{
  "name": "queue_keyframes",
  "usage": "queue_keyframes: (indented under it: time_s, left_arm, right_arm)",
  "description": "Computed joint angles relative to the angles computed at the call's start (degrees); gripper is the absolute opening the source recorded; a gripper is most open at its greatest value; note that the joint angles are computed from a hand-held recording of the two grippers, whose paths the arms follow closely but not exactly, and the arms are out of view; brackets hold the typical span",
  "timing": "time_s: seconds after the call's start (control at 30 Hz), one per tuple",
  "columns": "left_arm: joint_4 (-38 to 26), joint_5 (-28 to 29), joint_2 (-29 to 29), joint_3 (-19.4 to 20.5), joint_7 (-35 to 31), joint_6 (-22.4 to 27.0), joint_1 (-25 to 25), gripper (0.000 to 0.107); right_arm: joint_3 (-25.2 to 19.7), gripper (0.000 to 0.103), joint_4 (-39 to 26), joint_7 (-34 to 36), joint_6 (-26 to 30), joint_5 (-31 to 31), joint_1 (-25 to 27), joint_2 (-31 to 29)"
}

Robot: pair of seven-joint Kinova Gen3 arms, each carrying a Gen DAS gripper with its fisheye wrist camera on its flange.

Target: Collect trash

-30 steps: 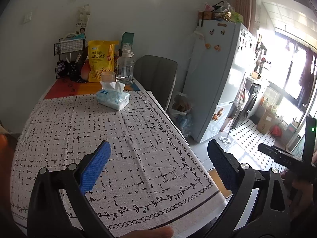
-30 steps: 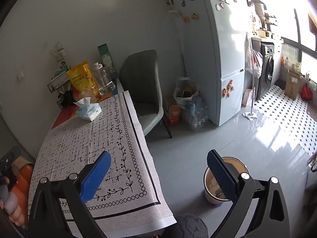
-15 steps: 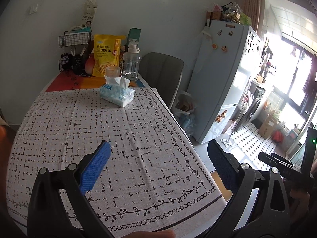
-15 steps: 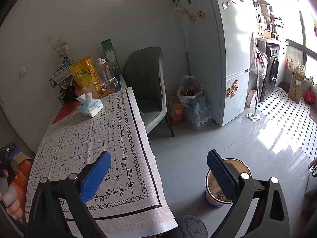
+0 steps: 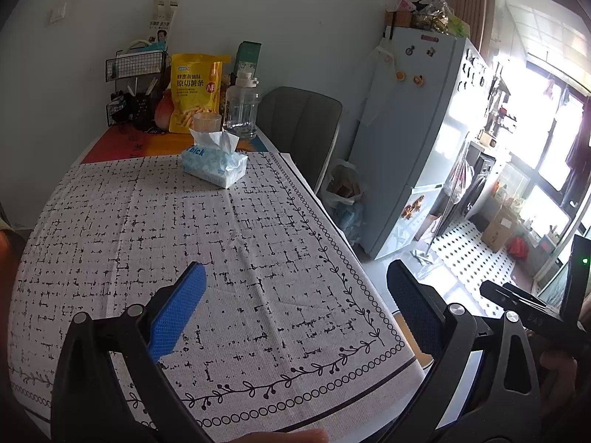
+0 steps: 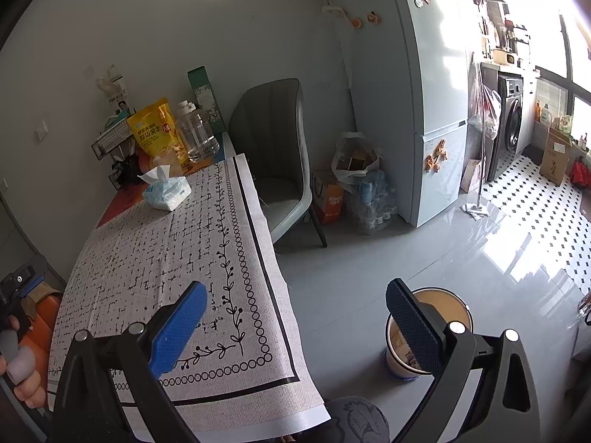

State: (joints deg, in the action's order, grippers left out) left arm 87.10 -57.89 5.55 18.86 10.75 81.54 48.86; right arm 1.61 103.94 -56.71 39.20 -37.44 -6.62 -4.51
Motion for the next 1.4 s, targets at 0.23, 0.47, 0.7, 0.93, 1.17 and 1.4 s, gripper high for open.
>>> queue_keyframes:
  time_s: [0.23,0.47,0.7,0.93,1.17,1.4]
  left_arm:
    - [0.5,1.1,0.2,-0.4,0.5,-1.1,-0.5,0.097]
    - [0.7,1.1,0.2,-0.7,0.8,-1.7,-0.9,0.097]
    - [0.9,1.8,0.4,-1.1,0.5,-3.2,-1.6,0.097]
    - [0.7,1.8,0.6,-1.1,0.5,-2.8,-1.4,0.097]
    - [0.4,1.1,0.7,-0.8,1.5,-1.2,-0.4,0.097]
    - [-0.9,-0.6,1.7,-0.8,2.1,2.0,1.8,0.097]
  right_arm:
    - [-0.2,0.095,-0.1,-0.5,-0.2,0.6,0.3,0.7]
    - [-0.4,0.095,-0.2,-0.2,-0.4,0.7,0.5,1.0]
    - [-0.1,0.095,0.3,0.6,-0.3,0.2,0.7,0.6]
    - [0.0,0.095,0.4,0.6,-0.3,0.1,0.8,0.5]
    - [-0.1,0.095,0.7,0.7,-0.1,0.0,0.6,0.4]
    - [0.5,0.095,1.3,0.5,0.2,-0.2,0.6,-0.7]
